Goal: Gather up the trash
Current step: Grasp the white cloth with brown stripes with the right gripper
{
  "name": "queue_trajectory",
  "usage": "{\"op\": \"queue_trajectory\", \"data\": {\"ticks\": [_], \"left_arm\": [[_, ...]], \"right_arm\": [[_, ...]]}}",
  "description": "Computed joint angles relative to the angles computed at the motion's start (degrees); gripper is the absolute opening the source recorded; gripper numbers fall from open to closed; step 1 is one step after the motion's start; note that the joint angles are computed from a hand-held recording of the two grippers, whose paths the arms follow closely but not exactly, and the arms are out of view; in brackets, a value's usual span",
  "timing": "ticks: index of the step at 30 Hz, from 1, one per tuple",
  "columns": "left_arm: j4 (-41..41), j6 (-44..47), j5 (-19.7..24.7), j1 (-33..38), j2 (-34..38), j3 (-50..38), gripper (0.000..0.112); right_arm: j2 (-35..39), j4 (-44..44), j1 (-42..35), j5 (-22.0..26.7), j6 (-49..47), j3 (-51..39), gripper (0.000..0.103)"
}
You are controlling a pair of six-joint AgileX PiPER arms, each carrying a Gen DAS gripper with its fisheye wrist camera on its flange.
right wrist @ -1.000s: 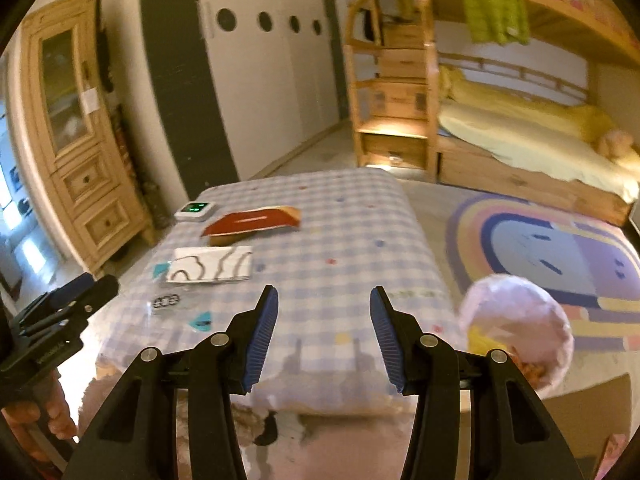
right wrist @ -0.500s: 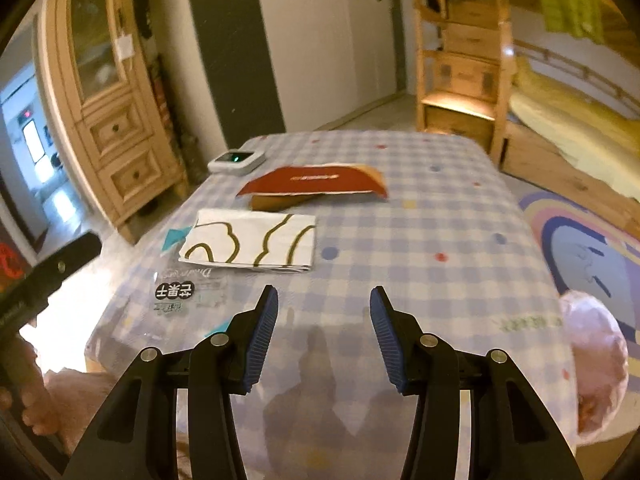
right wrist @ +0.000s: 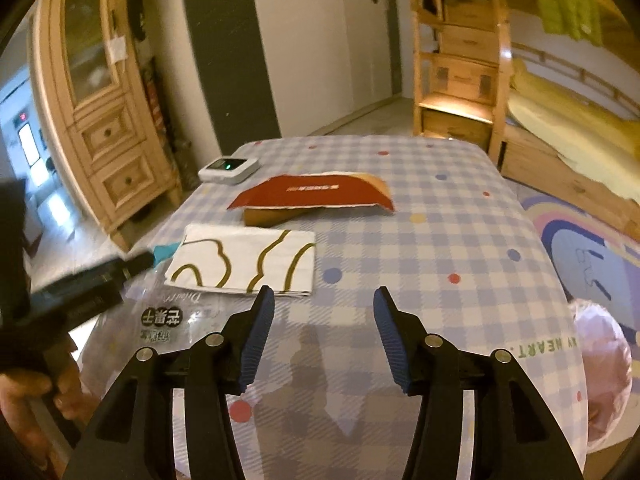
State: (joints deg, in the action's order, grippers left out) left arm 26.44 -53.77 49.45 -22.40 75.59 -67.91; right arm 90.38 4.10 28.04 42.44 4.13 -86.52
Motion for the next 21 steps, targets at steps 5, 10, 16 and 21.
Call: {"op": "queue_trajectory", "data": {"ticks": [5,10,16,21], "left_arm": [[3.2,0.7,2.1,-4.1,2.6,-2.0,0.059],[3.4,2.8,2.8,-7.7,4.3,-3.6,0.058],[0.5,6.2,2.1,-11.8,7.8,-7.9,0.058],[4.0,3.5,3.9,-16.6,9.9,-10.5,0.058]], "right_arm": [[-0.9,0.9,-1.7,-1.2,0.5,0.6,0.056],[-2.3,1.4,-3.7,-2.1,0.5,2.2,0.056],[-4.3,3.3,-7.1,-3.0,-0.3,4.6,0.057],[-4.5,4.9,-8.6,-2.0,-1.9,5.0,0.059]]}}
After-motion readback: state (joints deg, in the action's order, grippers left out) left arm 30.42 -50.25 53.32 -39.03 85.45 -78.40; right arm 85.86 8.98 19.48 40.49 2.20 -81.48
